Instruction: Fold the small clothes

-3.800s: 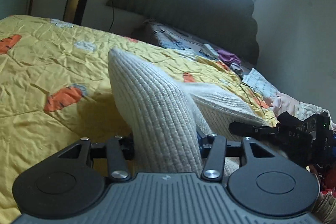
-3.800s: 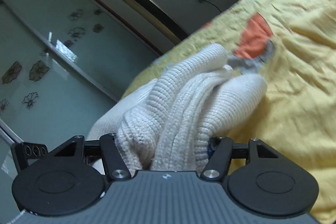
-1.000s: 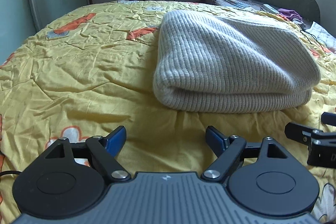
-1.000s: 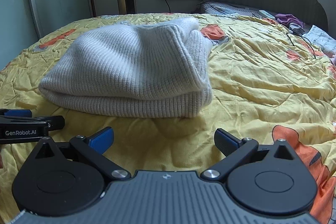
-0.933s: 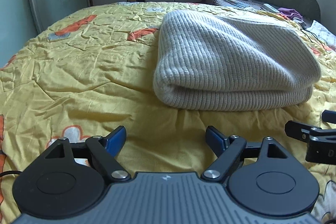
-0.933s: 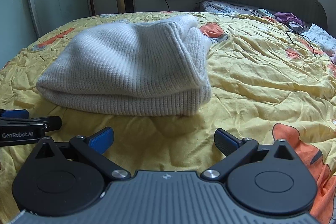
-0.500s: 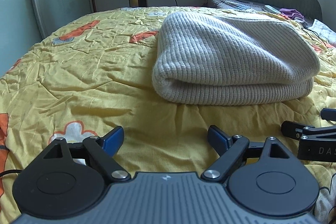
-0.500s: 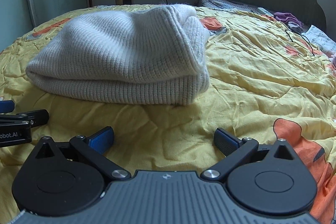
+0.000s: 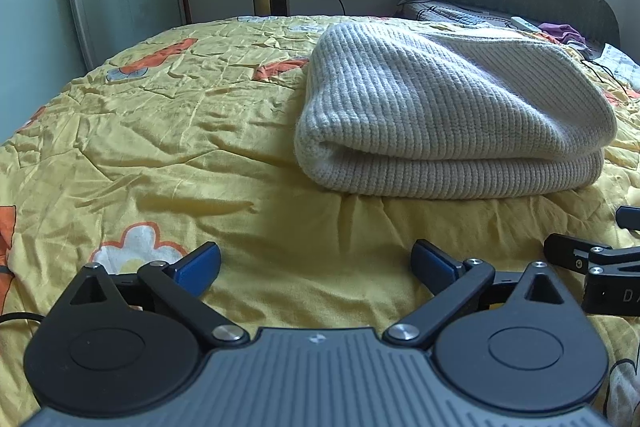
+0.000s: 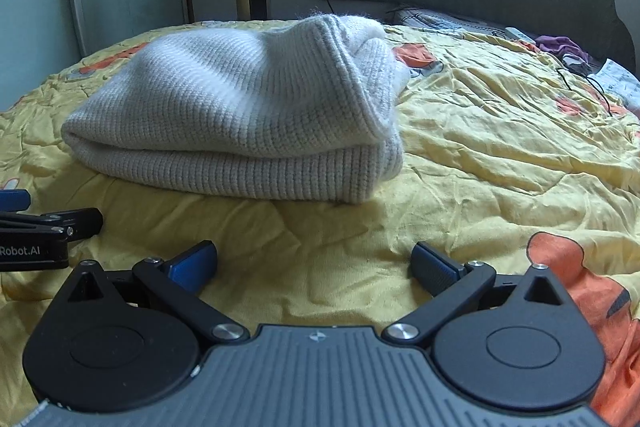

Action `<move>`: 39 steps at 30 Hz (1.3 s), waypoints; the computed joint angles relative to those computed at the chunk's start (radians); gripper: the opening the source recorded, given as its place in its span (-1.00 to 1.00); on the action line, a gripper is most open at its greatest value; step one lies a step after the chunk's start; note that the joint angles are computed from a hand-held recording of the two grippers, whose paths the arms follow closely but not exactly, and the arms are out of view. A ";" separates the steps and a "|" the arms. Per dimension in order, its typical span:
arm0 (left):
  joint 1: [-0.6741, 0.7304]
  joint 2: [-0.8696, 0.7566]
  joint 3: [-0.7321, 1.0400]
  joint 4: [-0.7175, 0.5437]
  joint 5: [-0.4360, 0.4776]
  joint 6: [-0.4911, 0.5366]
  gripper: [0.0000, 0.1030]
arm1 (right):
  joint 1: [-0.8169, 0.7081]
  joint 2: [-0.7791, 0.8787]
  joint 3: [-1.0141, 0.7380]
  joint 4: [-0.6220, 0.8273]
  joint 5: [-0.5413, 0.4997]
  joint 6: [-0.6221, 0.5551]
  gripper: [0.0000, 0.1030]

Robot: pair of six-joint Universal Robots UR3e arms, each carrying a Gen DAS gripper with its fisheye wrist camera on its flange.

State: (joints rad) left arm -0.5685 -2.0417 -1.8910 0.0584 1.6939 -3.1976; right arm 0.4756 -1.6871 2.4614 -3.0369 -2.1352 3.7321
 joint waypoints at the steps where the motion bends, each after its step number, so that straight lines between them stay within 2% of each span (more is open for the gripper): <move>1: 0.001 0.000 0.000 0.001 -0.002 -0.001 1.00 | 0.004 0.004 -0.009 0.011 -0.005 0.000 1.00; 39: 0.005 -0.004 -0.007 0.014 -0.009 0.001 1.00 | 0.011 0.009 -0.018 0.018 -0.009 0.006 1.00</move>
